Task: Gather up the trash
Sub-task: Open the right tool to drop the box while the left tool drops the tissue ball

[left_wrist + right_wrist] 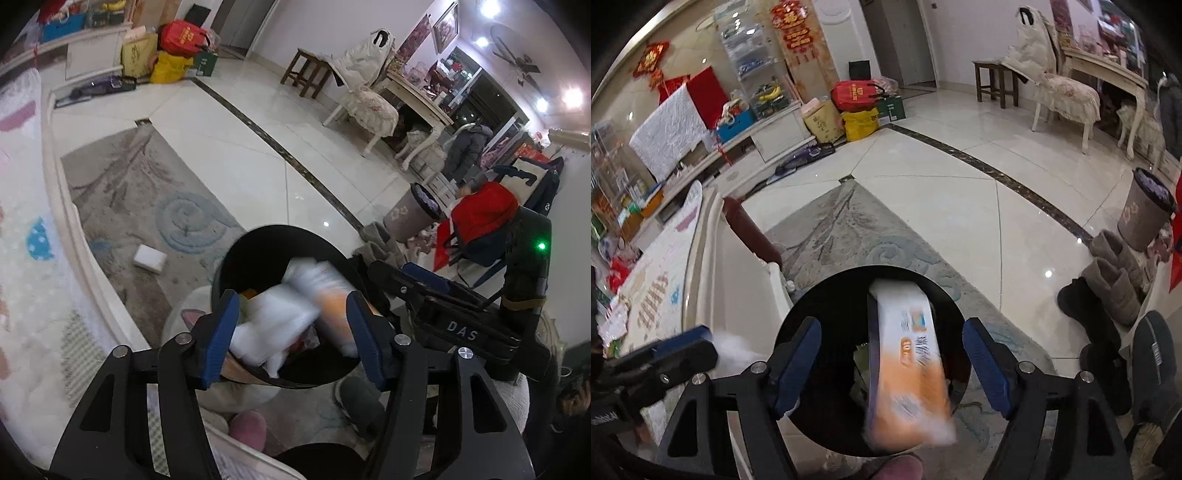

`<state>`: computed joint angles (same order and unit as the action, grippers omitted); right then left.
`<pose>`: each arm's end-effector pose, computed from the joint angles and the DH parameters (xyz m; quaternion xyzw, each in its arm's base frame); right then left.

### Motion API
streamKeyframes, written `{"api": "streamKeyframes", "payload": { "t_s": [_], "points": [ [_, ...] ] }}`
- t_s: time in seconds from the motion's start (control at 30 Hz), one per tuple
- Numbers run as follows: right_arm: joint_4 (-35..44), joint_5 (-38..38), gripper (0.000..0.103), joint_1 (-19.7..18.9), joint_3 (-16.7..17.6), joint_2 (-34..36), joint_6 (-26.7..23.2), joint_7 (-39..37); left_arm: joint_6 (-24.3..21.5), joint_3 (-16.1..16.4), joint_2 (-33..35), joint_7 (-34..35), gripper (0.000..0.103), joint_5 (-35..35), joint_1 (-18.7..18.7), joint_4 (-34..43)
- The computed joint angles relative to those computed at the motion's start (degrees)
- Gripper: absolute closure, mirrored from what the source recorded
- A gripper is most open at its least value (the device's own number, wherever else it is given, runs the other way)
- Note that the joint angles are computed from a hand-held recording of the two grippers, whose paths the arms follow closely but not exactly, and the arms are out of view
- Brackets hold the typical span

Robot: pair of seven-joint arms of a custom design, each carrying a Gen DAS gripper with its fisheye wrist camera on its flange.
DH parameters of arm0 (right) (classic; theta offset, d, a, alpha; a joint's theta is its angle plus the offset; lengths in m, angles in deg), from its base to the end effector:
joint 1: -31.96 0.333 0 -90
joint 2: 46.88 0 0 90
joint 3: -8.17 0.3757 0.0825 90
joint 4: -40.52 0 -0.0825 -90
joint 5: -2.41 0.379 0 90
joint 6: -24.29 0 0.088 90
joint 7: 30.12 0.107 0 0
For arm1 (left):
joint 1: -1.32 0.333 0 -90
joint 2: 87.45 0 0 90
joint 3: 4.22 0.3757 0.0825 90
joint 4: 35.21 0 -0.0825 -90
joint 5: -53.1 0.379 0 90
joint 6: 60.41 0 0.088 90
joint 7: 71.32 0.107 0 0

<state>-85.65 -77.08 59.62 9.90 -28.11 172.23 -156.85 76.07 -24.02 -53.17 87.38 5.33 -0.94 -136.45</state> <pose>0.4847 0.2925 0.2890 -0.3611 0.8642 -0.2478 0.2479 0.6558 -0.2377 0.3026 0.3069 -0.8762 0.3466 0.1342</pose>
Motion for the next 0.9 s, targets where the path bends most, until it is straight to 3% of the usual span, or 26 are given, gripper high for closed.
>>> {"api": "streamKeyframes", "payload": {
  "t_s": [0.2,0.37,0.63,0.9],
  "points": [
    [0.4,-0.9,0.026,0.1,0.2,1.0,1.8,0.9,0.4,0.6,-0.4,-0.4,0.044,1.5,0.1,-0.7],
    [2.1,-0.2,0.026,1.0,0.2,2.7,2.5,-0.6,6.1,0.4,-2.7,2.5,0.044,-1.0,1.2,-3.8],
    [8.0,4.4,0.026,4.0,-0.2,5.5,0.3,-9.2,10.7,0.8,-4.8,5.1,0.044,-5.1,3.9,-5.9],
    [15.1,7.8,0.026,6.5,-1.5,8.9,1.2,-17.5,15.3,1.3,-6.0,7.9,0.044,-8.4,6.7,-7.3]
  ]
}}
